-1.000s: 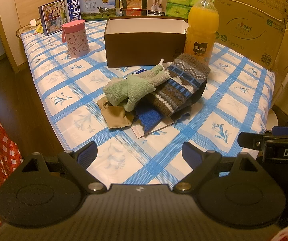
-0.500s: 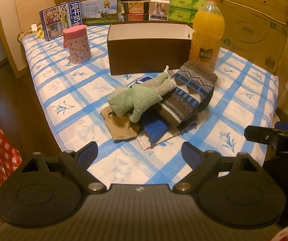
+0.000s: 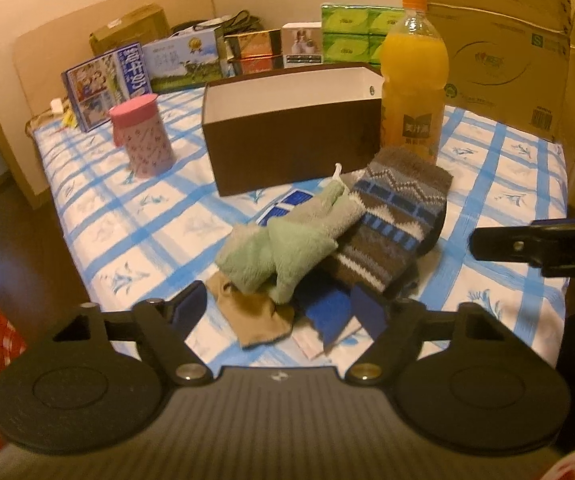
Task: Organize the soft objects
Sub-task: 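Grasp the green towel with the left tool while the right tool grasps the patterned sock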
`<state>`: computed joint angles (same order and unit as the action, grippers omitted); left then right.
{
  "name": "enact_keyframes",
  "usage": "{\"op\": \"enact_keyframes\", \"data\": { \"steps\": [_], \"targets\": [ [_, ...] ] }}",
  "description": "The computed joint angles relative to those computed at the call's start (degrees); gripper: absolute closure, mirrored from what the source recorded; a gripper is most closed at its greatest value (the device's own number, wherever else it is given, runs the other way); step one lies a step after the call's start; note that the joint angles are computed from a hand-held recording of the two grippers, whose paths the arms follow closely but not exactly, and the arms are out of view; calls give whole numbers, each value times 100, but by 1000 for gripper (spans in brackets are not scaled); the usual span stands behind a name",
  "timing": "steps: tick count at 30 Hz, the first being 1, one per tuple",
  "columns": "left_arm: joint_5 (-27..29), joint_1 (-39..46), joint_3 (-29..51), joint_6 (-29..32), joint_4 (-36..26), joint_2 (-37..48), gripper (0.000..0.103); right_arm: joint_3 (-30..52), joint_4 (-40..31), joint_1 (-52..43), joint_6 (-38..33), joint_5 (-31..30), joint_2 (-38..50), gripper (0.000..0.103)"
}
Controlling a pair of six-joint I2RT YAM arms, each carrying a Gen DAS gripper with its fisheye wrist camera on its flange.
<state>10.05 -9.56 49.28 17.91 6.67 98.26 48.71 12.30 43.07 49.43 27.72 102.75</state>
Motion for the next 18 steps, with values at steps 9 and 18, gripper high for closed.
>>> {"op": "enact_keyframes", "data": {
  "steps": [9,18],
  "targets": [
    [-62,-206,575,311,293,803,33,355,564,-421,-126,-627,724,33],
    [-241,-435,1330,715,422,1768,35,656,864,-743,23,-1046,1265,43]
  ]
}}
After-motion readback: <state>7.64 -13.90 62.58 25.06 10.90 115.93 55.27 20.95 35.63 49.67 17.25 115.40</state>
